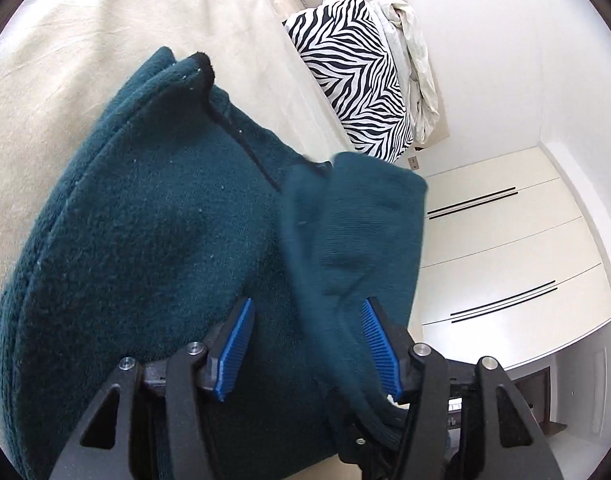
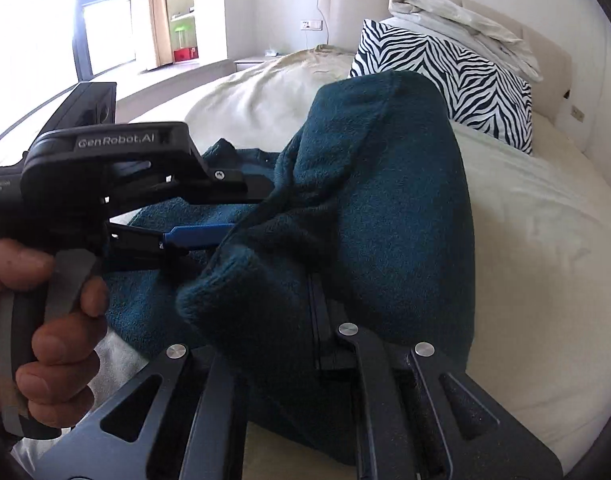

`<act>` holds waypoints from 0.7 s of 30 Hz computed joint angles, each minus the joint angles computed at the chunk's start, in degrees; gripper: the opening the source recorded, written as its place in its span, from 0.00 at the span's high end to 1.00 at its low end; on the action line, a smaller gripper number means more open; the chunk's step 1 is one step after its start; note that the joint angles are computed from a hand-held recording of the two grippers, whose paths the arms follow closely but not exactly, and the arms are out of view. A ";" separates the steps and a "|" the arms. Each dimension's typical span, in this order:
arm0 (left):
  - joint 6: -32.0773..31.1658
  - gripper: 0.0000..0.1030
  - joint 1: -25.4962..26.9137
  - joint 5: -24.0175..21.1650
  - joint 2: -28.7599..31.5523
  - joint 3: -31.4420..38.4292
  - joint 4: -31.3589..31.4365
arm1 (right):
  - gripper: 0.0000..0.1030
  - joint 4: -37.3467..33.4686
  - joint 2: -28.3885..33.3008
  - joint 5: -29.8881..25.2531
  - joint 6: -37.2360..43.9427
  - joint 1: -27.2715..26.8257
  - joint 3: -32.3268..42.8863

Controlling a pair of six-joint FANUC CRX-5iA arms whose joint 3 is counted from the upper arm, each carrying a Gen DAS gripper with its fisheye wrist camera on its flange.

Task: Fold small clothes
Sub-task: 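Lift the sweater side with both grippers and fold it over the body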

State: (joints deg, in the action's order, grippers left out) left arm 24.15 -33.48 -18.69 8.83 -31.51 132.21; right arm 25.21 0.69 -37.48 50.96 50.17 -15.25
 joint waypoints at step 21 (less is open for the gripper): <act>19.10 0.30 8.57 -11.02 5.28 4.37 -25.01 | 0.91 20.90 -3.94 5.28 -12.77 3.27 -11.14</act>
